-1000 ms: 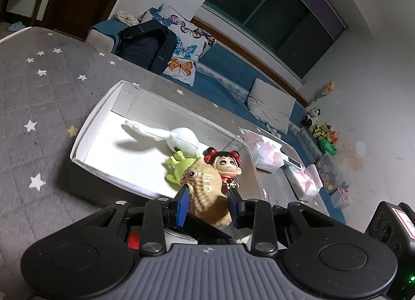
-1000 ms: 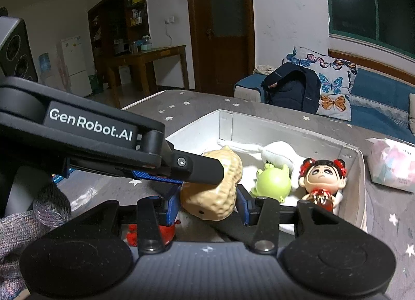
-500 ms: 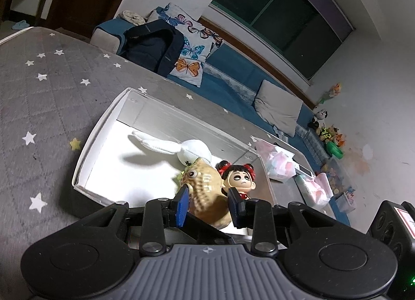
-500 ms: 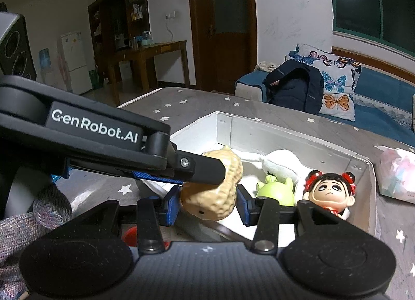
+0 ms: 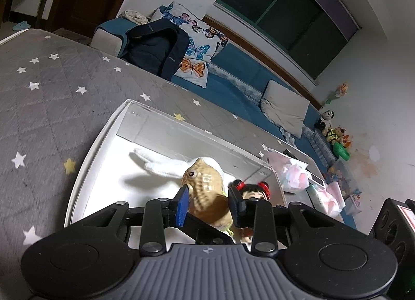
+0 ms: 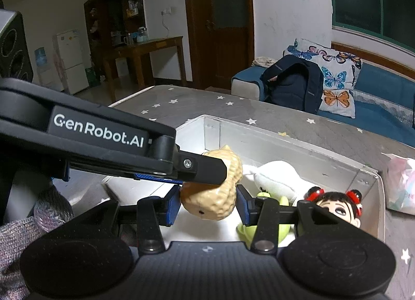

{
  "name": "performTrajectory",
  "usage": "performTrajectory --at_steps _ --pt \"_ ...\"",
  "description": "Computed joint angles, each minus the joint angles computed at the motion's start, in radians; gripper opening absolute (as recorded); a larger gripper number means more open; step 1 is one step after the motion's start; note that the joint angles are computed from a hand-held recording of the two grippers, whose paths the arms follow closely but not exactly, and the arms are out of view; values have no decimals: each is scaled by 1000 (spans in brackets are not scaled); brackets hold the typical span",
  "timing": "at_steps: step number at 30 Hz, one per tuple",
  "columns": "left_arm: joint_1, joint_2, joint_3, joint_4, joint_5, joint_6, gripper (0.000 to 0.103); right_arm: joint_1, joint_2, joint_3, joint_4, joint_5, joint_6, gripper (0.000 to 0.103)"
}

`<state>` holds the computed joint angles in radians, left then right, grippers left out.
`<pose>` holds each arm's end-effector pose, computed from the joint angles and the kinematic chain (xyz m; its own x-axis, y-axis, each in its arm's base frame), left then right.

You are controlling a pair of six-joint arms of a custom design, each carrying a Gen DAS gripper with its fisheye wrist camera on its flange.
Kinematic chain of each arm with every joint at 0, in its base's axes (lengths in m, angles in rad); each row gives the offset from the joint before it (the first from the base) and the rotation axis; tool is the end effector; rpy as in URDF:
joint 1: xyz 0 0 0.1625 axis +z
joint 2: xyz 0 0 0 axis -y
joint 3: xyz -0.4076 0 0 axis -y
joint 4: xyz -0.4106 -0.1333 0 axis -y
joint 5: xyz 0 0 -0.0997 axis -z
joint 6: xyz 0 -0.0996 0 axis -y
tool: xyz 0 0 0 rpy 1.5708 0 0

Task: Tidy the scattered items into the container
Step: 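Lift the peanut toy and carry it over the box with the right gripper, then lower the peanut toy into the box and open the right gripper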

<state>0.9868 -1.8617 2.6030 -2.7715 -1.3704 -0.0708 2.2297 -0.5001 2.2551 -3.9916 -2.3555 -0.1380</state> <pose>-0.0479 -0.3502 0.2324 -0.8990 0.4126 -0.1466 0.4317 0.7789 -0.4549 0.2974 -0.2812 -0.0395 -0.7526 -0.1728 0.6354 -0.5906 0.6038 -0.5354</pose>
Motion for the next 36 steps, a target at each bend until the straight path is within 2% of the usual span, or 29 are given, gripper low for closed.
performTrajectory --at_steps 9,18,29,36 --pt "45 129 -50 -61 3 24 36 -69 -10 -31 63 39 -11 45" --pt "84 201 -81 -85 3 34 37 -117 -19 -53 144 66 -3 45" --pt "108 234 -95 -79 1 39 35 -137 -58 -68 301 63 75 45" --pt "119 250 -104 -71 5 31 35 -121 -54 -99 399 19 87 45"
